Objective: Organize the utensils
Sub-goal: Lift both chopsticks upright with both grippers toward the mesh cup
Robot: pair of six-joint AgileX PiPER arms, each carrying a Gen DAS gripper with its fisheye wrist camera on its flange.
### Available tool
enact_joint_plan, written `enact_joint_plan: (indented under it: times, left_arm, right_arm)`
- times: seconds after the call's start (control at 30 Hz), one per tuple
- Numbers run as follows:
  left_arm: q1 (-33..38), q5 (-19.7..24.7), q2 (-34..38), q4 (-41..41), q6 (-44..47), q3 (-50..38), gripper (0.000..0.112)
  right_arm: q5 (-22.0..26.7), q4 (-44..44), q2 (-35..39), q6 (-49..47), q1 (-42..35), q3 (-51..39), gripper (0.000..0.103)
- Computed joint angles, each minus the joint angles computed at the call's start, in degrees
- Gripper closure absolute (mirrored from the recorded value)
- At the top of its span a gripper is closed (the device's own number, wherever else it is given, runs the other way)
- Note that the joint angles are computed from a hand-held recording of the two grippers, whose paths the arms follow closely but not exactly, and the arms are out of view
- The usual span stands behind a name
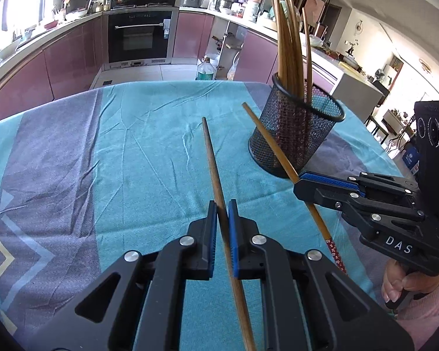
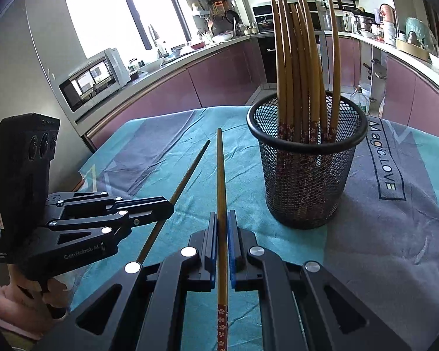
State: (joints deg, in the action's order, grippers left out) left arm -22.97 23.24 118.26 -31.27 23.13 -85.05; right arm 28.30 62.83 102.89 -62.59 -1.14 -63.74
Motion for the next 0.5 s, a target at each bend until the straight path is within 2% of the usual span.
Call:
enact_joint_plan:
  times: [0.37, 0.5]
  left_arm:
    - [2.0, -0.2, -6.4, -11.6, 12.3, 4.3, 0.105]
    - [2.0, 0.0, -7.7, -12.7, 13.2, 4.7, 0.105]
  right_arm:
    - [1.1, 7.1, -3.9, -5.7, -2.2, 2.1, 0.098]
    - [1.9, 8.6, -5.2, -7.2, -3.6, 2.5, 0.098]
